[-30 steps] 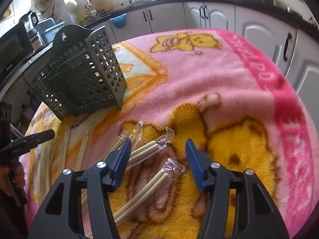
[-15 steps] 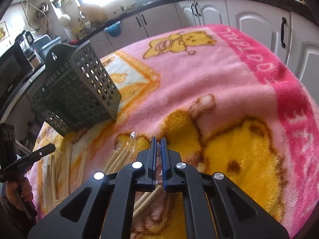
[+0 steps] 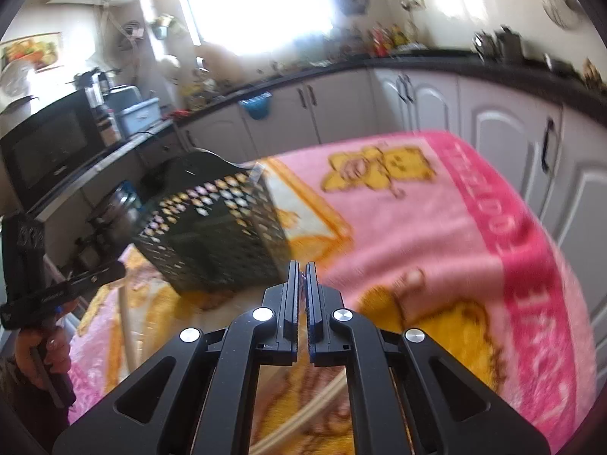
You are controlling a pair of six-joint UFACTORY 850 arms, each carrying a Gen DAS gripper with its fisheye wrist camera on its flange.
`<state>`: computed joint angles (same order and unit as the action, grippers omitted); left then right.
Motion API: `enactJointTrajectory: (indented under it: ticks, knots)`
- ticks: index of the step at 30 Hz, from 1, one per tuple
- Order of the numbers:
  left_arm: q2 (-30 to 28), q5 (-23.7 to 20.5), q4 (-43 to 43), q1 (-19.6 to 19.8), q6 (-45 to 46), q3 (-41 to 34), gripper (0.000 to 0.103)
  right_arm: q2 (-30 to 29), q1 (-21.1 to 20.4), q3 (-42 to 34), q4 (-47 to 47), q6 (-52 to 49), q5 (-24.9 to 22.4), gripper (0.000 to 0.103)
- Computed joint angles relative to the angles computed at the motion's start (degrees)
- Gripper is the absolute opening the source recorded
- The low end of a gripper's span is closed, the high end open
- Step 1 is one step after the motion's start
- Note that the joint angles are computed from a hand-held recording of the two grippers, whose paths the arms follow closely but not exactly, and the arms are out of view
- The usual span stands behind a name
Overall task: Organize utensils
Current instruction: 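Lift the held chopsticks with both tools and carry them over the green caddy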
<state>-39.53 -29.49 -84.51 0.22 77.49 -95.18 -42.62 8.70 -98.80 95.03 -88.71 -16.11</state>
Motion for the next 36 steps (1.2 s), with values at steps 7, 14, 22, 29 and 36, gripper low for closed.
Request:
enactJointTrajectory:
  ticks: [7,14,22,29,36]
  knots:
    - [1.90,-2.43,-5.01,-1.01,5.67,-0.56,0.000,3.29,1.31,1.33,5.03,-8.81,-2.45,0.003]
    - [3.32,-4.12,-7.62,-2.15,9.78,-1.03,0.000,5.83,2.00,2.60,9.36,-15.56,-3.99,0.003]
    - [3.94,-4.61,-9.58,-2.56,12.60,-3.34,0.000,7.54,2.62,2.18,14.56,-22.12,-4.32,0.003]
    - [4.15,-2.89,-11.49,-2.86,14.23,-6.58,0.000,7.80,2.65,0.09,18.99,-26.51,-5.70,0.003]
    - [3.57,-0.51,-11.60,-3.09,14.26,-10.98,0.000,7.06,2.71,-3.43,20.00,-26.58,-8.31,0.003]
